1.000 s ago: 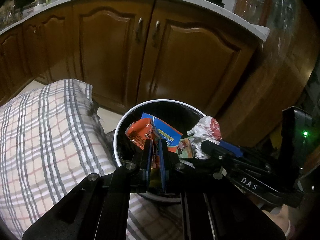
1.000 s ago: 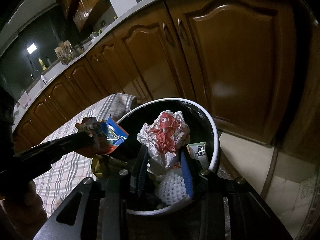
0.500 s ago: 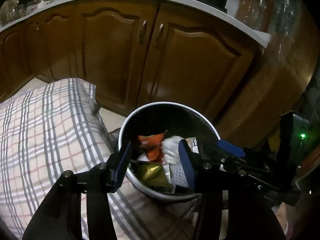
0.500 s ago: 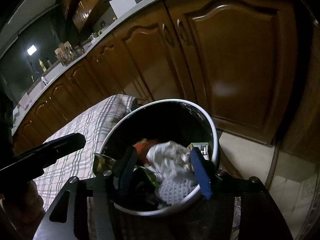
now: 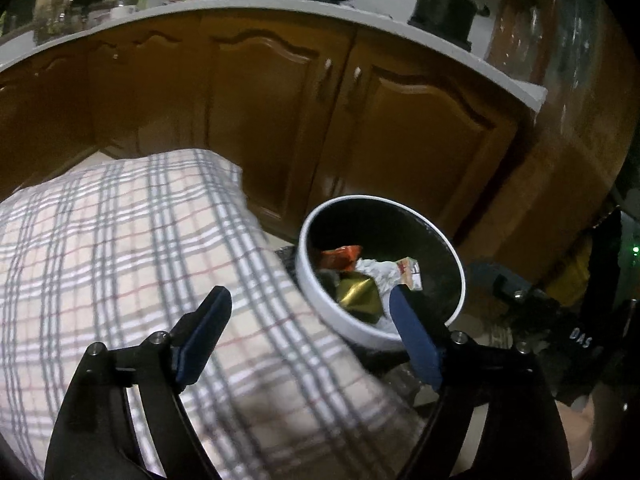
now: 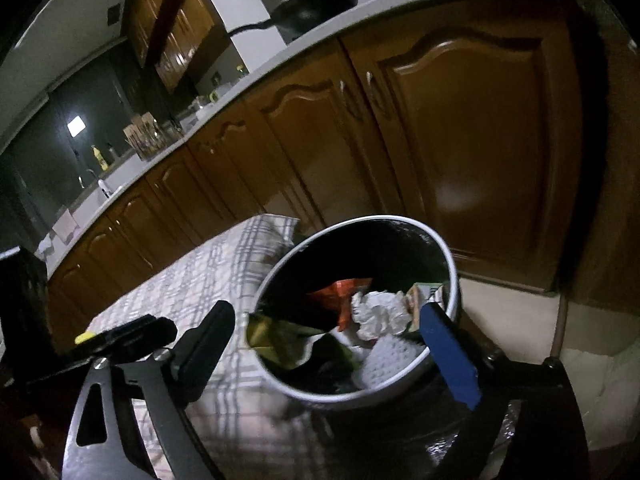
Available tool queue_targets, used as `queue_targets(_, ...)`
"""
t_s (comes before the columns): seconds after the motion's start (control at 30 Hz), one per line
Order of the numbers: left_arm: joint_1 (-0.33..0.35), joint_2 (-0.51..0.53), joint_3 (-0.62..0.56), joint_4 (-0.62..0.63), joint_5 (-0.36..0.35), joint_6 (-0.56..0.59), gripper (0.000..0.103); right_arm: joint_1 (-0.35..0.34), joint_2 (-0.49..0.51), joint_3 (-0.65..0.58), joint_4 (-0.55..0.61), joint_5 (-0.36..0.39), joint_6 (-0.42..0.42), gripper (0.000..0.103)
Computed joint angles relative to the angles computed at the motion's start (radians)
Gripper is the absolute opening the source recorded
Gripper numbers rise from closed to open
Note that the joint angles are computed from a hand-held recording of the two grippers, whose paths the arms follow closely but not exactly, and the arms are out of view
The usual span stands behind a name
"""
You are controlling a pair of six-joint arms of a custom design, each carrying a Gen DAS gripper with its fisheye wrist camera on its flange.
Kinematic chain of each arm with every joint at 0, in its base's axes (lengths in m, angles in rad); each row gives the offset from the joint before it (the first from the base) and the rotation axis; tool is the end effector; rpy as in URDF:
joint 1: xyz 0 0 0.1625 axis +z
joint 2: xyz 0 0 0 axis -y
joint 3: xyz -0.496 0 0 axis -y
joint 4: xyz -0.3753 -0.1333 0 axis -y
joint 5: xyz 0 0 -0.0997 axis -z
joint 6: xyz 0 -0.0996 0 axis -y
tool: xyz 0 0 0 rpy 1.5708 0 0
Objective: Collect trash
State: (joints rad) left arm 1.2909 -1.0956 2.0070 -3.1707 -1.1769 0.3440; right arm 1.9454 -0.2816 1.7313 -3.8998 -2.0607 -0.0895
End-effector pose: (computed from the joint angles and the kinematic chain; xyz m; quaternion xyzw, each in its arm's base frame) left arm 0.0012 -0.6166 0.2992 0.2205 0.8988 -0.3249 0.1947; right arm 0.3194 -0.5762 -0.0515 0.1014 -0.8781 0.4399 0.1586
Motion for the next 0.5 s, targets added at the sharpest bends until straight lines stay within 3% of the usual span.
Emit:
queue_targets(0.2, 0.009, -0.055, 0.094, -0.171, 0.022, 0.041, 0.094, 0.046, 0.038, 0.000, -0.099, -0.015, -0.032, 0.101)
queue_targets(0.5, 0.015, -0.095, 0.220, -0.464, 0.059, 0.153, 0.097, 0.099, 0.130, -0.033, -0.273, -0.051, -0.127, 0.103)
